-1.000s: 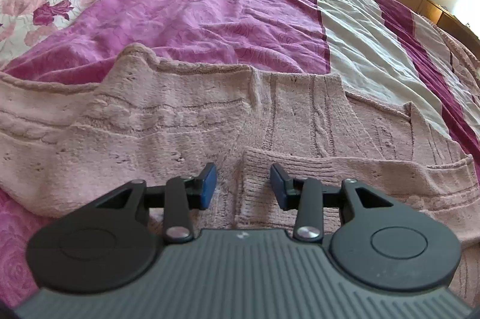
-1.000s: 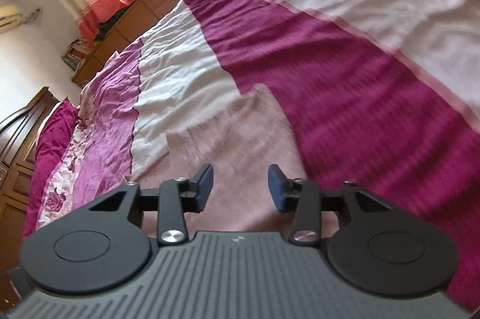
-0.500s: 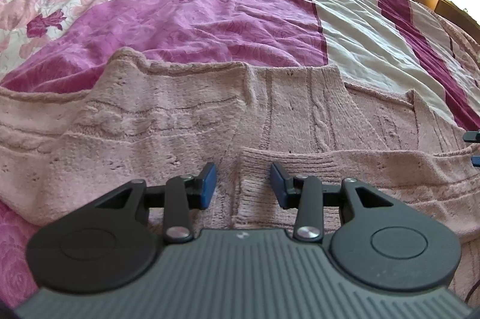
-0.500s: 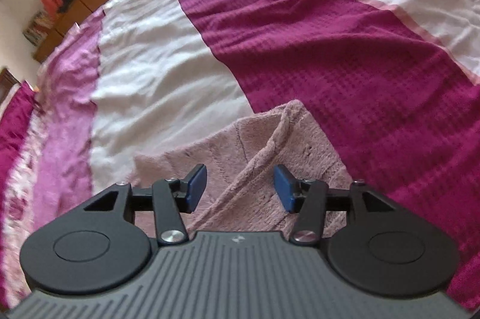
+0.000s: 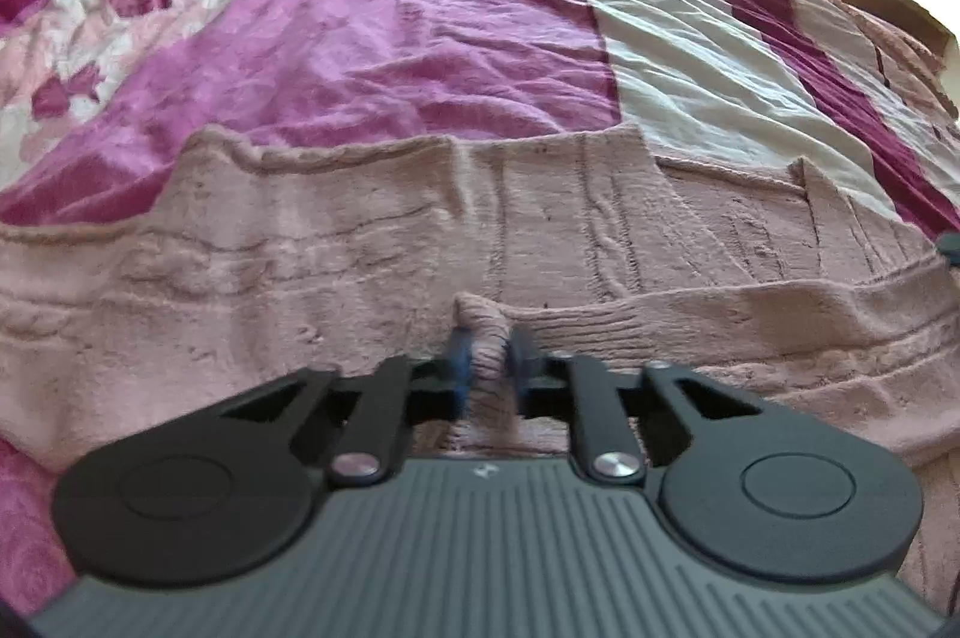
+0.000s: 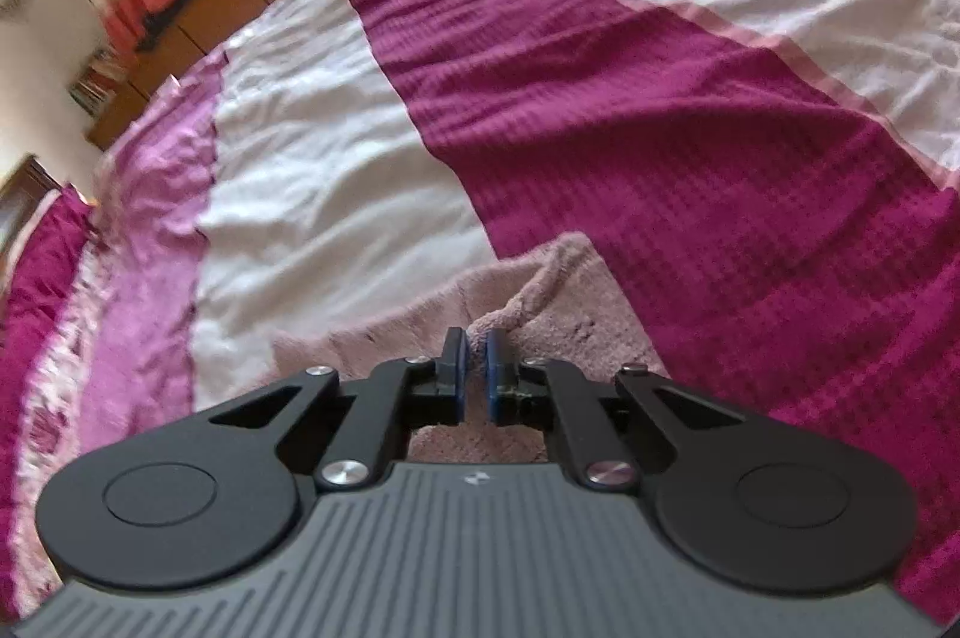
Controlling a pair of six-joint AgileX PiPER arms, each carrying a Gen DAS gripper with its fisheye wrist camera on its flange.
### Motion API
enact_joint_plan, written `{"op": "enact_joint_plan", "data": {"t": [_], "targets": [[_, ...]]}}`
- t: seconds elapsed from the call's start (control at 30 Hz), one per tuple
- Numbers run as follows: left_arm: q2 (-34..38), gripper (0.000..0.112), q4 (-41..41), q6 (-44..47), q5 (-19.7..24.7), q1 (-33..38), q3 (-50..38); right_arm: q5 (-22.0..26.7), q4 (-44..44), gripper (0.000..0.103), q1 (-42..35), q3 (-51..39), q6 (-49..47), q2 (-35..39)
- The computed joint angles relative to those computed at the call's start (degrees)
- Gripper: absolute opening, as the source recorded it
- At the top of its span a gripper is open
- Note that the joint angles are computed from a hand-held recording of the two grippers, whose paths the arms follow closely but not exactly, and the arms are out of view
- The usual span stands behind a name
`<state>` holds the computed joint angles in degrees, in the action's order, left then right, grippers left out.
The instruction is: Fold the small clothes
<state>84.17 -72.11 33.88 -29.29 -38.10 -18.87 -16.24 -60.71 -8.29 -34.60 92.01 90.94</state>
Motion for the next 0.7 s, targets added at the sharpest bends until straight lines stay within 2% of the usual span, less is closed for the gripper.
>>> {"op": "enact_joint_plan", "data": {"t": [0.1,0.23,0.43,0.63,0.7], "targets": [[0.5,0.010,-2.0,1.8,-2.8,-2.6,-0.6,-2.6,1.9,0.006,-1.4,1.1,-2.2,-1.0],[-1.9,0.009,-1.0,-0.5,-6.7,-4.9,0.4,-5.6,5.8,0.006,-3.2,2.7,-6.1,-1.7],[-2.6,0.009,-1.0,1.5,-12.1,-6.0,-2.2,-8.5,16.3,0.006,-4.7,4.7,-15.5,-1.5],[5.4,0.012,-3.3,7.9,-6.0,0.2,-9.4,-7.4,27.3,0.006,-1.9,3.6,-28.2,2.3],[8.0,0.013,-4.8,10.3,-4.8,1.2,-10.6,-6.0,34.3,0.007,0.3,3.2,-36.2,3.8]]}}
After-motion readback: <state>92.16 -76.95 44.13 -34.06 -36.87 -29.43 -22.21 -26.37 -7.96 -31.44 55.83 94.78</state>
